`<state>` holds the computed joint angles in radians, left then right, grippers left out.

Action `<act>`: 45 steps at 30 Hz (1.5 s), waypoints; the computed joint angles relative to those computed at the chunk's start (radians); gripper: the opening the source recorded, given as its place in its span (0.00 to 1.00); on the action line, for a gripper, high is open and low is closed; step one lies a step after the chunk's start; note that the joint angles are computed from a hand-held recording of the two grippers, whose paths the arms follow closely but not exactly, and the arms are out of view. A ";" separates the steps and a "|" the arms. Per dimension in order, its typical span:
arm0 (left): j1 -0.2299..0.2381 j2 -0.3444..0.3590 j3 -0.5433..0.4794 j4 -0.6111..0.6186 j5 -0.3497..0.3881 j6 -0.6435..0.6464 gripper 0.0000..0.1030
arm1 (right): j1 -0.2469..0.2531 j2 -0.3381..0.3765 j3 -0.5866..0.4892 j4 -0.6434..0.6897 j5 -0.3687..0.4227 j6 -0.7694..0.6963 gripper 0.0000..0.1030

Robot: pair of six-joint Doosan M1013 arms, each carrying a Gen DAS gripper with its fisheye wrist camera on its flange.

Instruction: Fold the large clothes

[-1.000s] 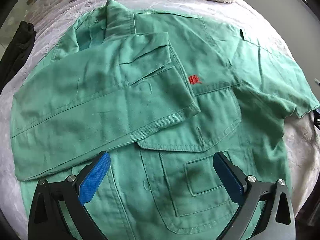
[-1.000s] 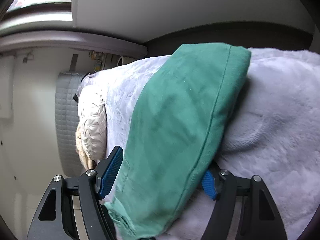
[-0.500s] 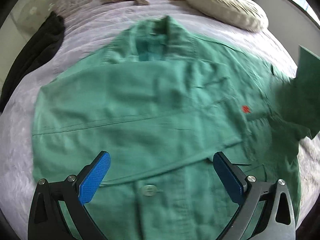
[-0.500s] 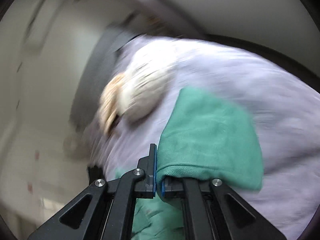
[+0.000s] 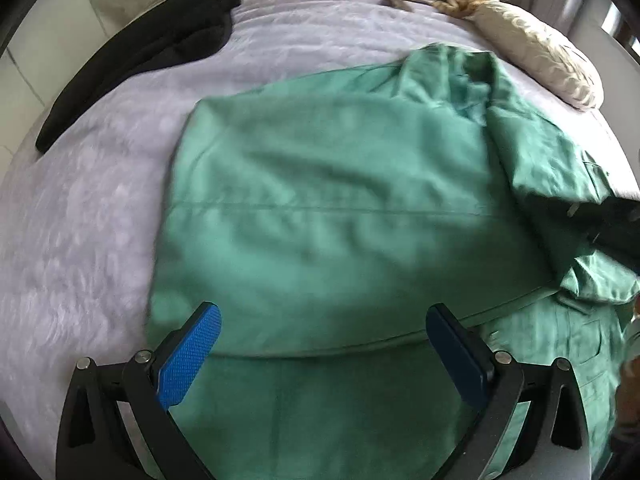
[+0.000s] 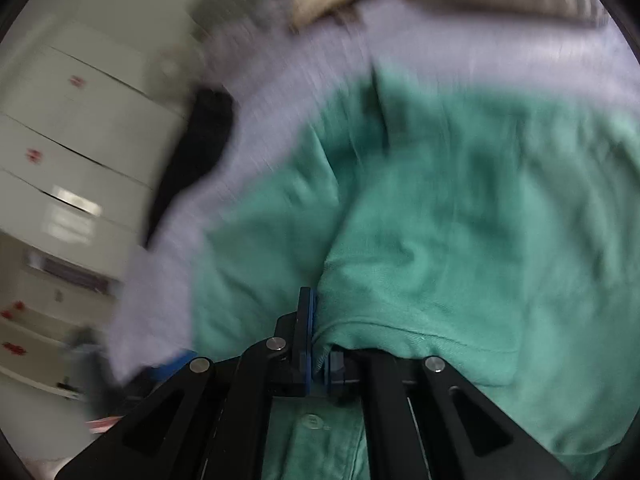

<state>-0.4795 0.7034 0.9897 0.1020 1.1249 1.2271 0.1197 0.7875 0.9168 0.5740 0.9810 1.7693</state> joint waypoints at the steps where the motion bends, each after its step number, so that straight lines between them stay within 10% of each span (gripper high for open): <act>1: 0.006 -0.009 0.016 -0.005 -0.008 -0.003 1.00 | -0.003 0.001 0.013 0.017 0.004 0.036 0.08; 6: 0.026 -0.033 0.059 -0.018 -0.039 0.004 1.00 | -0.031 -0.101 0.214 0.161 -0.181 0.078 0.58; 8: 0.031 -0.038 0.065 -0.021 -0.048 0.007 1.00 | -0.037 -0.143 0.286 0.143 -0.276 0.158 0.55; 10: 0.038 -0.045 0.073 -0.034 -0.059 0.006 1.00 | -0.045 -0.145 0.287 0.128 -0.316 0.213 0.25; 11: 0.041 -0.049 0.076 -0.040 -0.065 0.004 1.00 | -0.043 -0.137 0.268 0.103 -0.305 0.223 0.11; 17: 0.068 -0.067 0.088 -0.040 -0.104 -0.033 1.00 | 0.049 -0.013 -0.050 -0.164 -0.080 -0.024 0.11; 22: 0.079 -0.046 0.061 -0.033 -0.079 -0.055 1.00 | 0.105 0.088 -0.215 -0.228 0.187 -0.101 0.48; 37: 0.032 0.139 -0.211 -0.273 0.063 0.080 1.00 | -0.124 -0.330 0.592 0.213 -0.349 0.178 0.57; 43: 0.006 0.166 -0.274 -0.196 0.099 0.074 0.41 | -0.177 -0.338 0.671 0.529 -0.485 0.034 0.57; 44: 0.006 0.165 -0.276 -0.190 0.100 0.068 0.35 | -0.179 -0.343 0.681 0.566 -0.497 0.002 0.51; 45: 0.007 0.163 -0.275 -0.189 0.098 0.063 0.34 | -0.171 -0.347 0.686 0.573 -0.528 -0.014 0.25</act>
<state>-0.4730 0.8665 0.7142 -0.0866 1.2232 1.2902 -0.0516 0.4403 1.6033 1.1468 0.4532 1.7551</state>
